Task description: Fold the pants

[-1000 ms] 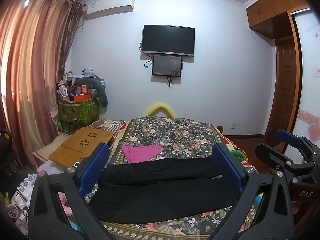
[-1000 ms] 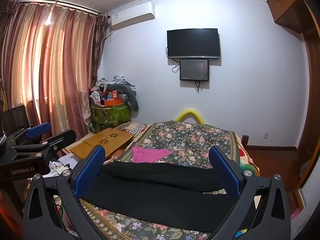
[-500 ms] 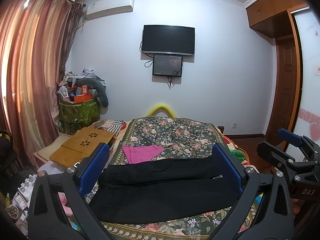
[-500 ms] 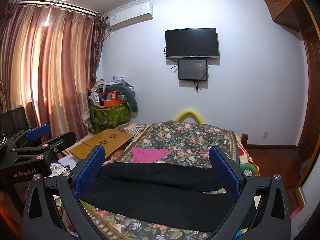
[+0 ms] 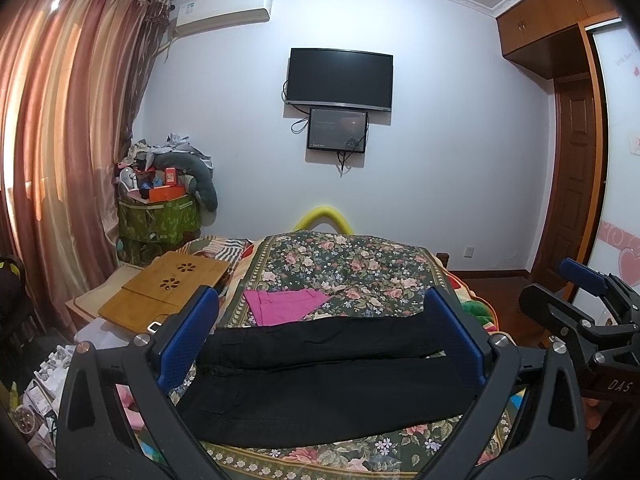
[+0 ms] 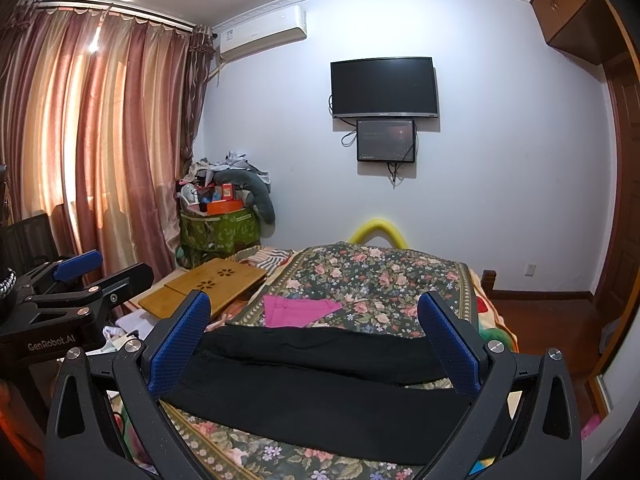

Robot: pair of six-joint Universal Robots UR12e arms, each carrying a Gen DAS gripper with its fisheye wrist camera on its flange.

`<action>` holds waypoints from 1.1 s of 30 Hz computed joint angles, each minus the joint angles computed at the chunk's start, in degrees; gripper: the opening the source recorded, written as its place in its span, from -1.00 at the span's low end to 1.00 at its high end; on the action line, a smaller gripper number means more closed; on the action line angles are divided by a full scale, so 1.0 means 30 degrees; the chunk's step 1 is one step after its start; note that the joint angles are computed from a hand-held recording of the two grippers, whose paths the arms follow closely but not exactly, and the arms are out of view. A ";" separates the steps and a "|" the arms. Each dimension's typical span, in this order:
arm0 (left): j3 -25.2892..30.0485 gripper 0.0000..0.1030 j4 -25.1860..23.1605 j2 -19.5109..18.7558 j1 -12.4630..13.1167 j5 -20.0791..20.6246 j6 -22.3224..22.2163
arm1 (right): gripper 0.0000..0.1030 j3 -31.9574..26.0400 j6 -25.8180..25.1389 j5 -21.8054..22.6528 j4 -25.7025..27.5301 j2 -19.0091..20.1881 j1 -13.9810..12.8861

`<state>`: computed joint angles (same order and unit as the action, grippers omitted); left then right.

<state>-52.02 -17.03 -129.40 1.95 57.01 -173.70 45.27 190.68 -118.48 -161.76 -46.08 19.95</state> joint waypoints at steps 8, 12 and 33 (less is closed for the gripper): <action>0.0086 1.00 -0.0057 -0.0067 0.0017 -0.0047 -0.0034 | 1.00 0.0029 -0.0022 0.0002 -0.0013 -0.0012 -0.0012; 0.0089 1.00 -0.0093 -0.0070 0.0020 -0.0093 -0.0053 | 1.00 0.0109 0.0014 0.0024 -0.0037 -0.0052 -0.0061; 0.0167 1.00 -0.0242 -0.0095 0.0059 -0.0163 -0.0057 | 1.00 -0.0096 0.0159 -0.0051 0.0258 0.0078 -0.0109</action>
